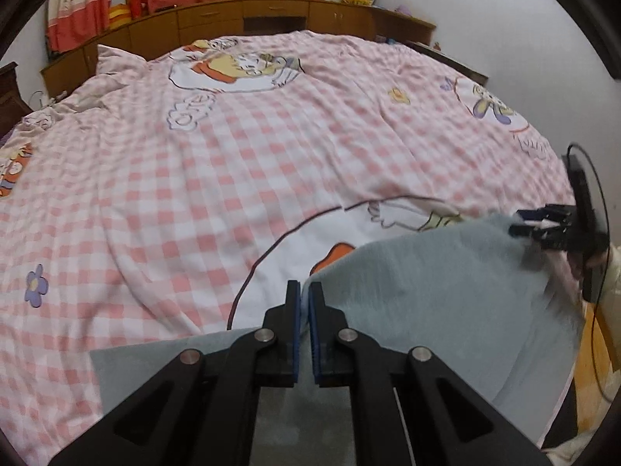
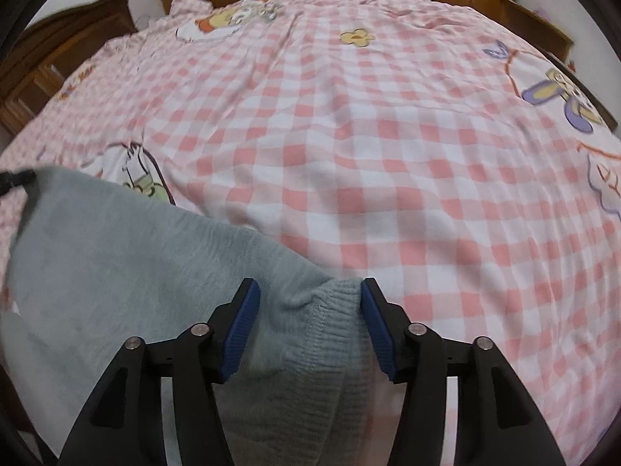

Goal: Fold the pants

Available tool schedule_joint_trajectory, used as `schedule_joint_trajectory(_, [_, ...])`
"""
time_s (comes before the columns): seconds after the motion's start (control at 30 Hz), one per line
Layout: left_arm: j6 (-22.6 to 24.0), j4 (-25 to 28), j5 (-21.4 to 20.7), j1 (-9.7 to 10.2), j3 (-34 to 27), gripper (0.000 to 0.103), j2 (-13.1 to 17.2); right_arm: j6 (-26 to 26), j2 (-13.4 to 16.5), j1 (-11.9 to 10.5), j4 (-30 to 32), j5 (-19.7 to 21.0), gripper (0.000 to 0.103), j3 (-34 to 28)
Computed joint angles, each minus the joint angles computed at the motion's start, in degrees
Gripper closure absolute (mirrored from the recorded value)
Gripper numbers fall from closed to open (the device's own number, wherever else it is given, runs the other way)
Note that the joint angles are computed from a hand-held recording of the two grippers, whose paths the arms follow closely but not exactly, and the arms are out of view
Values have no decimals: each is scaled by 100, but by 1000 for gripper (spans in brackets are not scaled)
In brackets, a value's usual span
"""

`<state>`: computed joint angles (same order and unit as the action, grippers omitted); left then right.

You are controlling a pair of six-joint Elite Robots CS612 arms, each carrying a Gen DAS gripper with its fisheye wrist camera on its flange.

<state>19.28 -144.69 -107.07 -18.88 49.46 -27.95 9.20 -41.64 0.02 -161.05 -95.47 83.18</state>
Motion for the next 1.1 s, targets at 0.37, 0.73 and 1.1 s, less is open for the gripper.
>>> schedule_joint_trajectory(0.37, [42,-357,734,-135,475,99,-340,-427,-317,-26,-288,-211,41,318])
schedule_joint_trajectory(0.73, [111,-456,982,-187,794,99,-507,-1508,55,-10,953,302,48,-456])
schedule_joint_trajectory(1.1, [-132,-875,1297,-264,821,99,-555,-1318,-195,-26,76,215,99,-72])
